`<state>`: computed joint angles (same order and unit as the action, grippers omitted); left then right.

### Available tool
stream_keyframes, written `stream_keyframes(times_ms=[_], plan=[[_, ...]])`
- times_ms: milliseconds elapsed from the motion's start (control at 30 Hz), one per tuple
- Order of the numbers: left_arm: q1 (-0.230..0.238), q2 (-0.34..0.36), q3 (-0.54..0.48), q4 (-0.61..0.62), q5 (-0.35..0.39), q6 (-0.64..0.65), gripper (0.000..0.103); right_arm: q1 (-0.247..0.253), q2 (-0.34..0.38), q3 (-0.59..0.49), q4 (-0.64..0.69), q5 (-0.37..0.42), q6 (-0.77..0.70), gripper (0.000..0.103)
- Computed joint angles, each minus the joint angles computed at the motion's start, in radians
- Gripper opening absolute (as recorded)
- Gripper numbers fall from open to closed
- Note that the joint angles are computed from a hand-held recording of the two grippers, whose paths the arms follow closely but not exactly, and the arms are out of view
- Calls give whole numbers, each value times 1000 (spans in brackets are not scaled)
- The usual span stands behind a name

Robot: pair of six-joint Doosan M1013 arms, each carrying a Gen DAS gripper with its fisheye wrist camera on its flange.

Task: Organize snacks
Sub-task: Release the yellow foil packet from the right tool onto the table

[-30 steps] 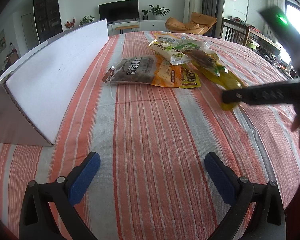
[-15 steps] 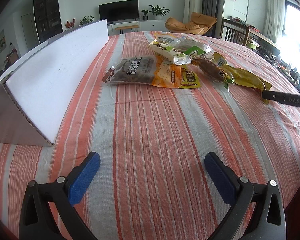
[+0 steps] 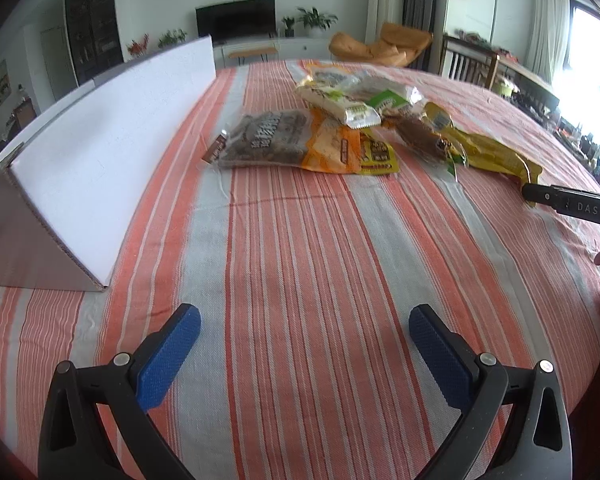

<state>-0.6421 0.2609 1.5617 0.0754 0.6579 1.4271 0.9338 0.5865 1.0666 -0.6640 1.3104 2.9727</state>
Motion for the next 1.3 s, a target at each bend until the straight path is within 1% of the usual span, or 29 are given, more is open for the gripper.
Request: stream_keyframes(times_ms=[33,67,100,133,200,300,333,400,467,567,633,667,700,733,800,933,967,1000,1033,1100,1167,1233,1300], plan=[[7,15,-34,-55,56,48,103,0,0,0,0,0,0,75],[21,29,-69,-147,105,120,103,0,0,0,0,0,0,75],[35,41,-100,-222,133,169,103,0,-1,1,0,-1,0,75],[44,48,-124,-262,143,192,103,0,0,0,0,-1,1,75],[60,78,-200,-304,175,223,103,0,-1,1,0,-1,1,75],[78,167,-369,-312,277,220,103,0,-1,1,0,-1,1,75],[81,196,-419,-297,307,205,103,0,-1,1,0,-1,1,75],[85,280,-552,-256,403,138,103,0,-1,1,0,-1,2,75],[99,365,-671,-279,496,64,103,0,-1,2,0,-1,2,76],[109,439,-755,-260,546,-72,102,0,-2,3,0,-5,3,76],[115,455,-762,-272,542,-107,100,-3,-3,5,1,-11,3,76],[110,440,-735,-258,497,-94,97,-3,-3,6,1,-13,4,76],[105,438,-731,-251,503,-81,88,-4,-4,9,2,-17,5,77],[97,430,-722,-233,504,-57,81,-5,-5,11,2,-22,6,77],[90,400,-671,-266,511,29,79,-4,-6,13,2,-25,8,77],[66,293,-501,-276,488,137,80,-4,-7,15,1,-26,8,77],[58,265,-458,-279,492,179,80,-4,-7,15,1,-26,8,77],[52,248,-435,-290,503,213,83,-4,-6,14,2,-25,7,77],[49,235,-419,-308,519,246,83,-4,-7,14,1,-25,7,77],[47,220,-414,-353,551,319,83,-5,-6,14,2,-25,7,77],[39,228,-448,-336,563,403,87,-4,-7,15,1,-25,8,77],[23,231,-464,-276,533,459,93,-4,-7,15,1,-26,9,77],[8,241,-484,-224,500,498,93,-4,-7,15,1,-26,9,77]])
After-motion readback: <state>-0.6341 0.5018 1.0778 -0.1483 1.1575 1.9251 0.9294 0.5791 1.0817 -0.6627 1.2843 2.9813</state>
